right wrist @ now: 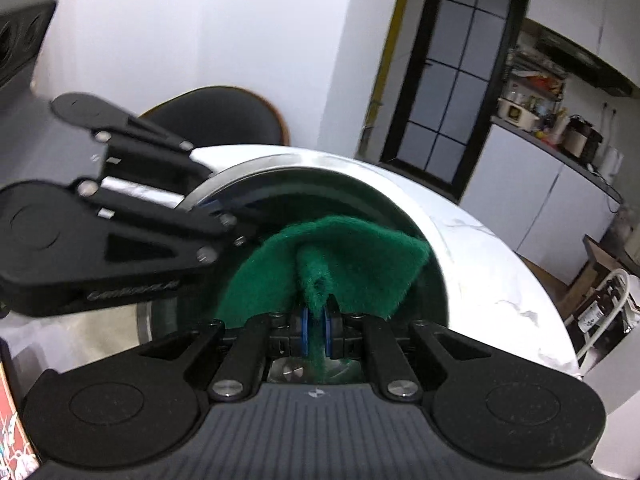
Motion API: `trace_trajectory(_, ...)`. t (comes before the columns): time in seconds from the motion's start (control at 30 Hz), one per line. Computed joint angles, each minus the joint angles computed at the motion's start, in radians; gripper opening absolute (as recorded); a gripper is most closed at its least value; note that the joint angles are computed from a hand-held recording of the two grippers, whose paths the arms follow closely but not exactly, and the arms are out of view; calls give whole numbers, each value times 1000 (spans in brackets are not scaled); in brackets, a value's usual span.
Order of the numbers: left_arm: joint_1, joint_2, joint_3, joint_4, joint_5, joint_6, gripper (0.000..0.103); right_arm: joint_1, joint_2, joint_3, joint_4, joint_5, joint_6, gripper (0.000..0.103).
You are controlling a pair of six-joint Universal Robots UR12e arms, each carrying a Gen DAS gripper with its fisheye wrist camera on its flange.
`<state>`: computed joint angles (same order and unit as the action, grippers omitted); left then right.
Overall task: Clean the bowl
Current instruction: 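Hold the bowl with the left tool while the right tool scrubs its inside with the pad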
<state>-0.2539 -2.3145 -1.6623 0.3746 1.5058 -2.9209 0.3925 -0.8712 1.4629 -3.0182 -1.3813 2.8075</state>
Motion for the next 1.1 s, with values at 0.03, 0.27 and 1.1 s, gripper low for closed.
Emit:
trace_trajectory(0.03, 1, 1, -1, 0, -1, 0, 7, 0, 1, -3, 11, 7, -6, 8)
trace_trajectory(0.27, 5, 6, -5, -5, -7, 0, 8, 6, -17, 15, 60, 17, -39, 8)
trace_trajectory(1.1, 12, 10, -4, 6, -29, 6, 7, 8, -55, 49, 151, 30, -88, 8)
